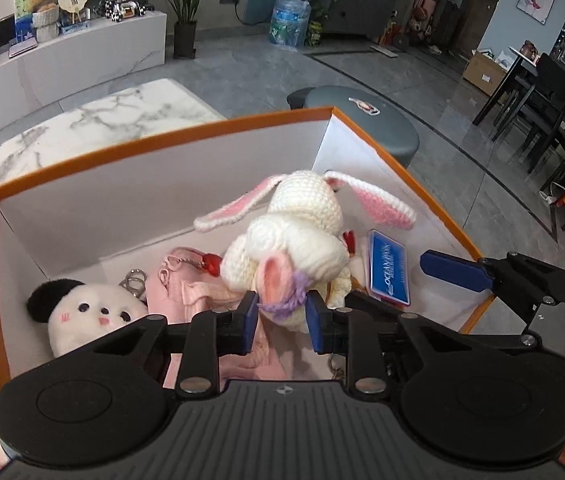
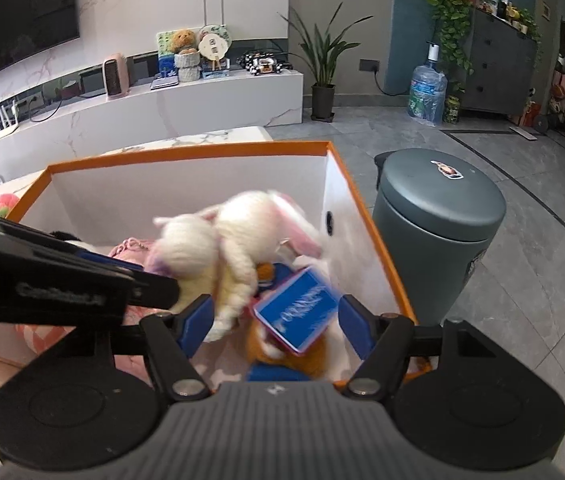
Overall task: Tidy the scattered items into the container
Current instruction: 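Lower the bunny with left while right lowers the bear into the box, then open both grippers and withdraw them from the box toward the table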
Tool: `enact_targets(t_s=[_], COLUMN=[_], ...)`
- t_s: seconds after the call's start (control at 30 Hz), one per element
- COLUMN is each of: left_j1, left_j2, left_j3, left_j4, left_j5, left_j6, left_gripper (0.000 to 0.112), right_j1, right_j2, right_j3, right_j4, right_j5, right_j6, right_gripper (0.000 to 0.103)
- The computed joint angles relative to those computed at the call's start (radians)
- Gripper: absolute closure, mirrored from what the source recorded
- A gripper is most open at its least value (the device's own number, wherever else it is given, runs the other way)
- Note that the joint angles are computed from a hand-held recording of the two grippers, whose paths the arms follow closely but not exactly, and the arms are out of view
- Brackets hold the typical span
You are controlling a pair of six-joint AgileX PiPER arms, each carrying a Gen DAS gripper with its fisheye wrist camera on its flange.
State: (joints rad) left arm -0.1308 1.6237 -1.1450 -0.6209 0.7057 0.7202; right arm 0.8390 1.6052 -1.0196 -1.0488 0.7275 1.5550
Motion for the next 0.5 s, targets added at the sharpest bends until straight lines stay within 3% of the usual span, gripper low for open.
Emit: enact_targets(t_s=[0.23,0.37,0.5], left_j1=[0.004,0.014,0.025], left_j2=[-0.068,-0.122,-0.175], left_j3=[0.051,0.081,0.096], left_j4=[0.021,0.031,0.043], left_j5=[-0.050,-0.066,-0.057], left_j6=[0.006,0.003,-0.001], left_gripper=[0.075,0.054,0.054], right_j1=[0.013,0.018,0.041], right_j2=[0.009,-0.004,-0.018], right_j3=[-0.016,-0.027,-0.047], right_j4=[0.020,0.055,0.086], right_j5=[0.021,0.025,0.053], right_j6=[-0.005,-0.001,-0.004], right_gripper=[0.030,0.031,0.031])
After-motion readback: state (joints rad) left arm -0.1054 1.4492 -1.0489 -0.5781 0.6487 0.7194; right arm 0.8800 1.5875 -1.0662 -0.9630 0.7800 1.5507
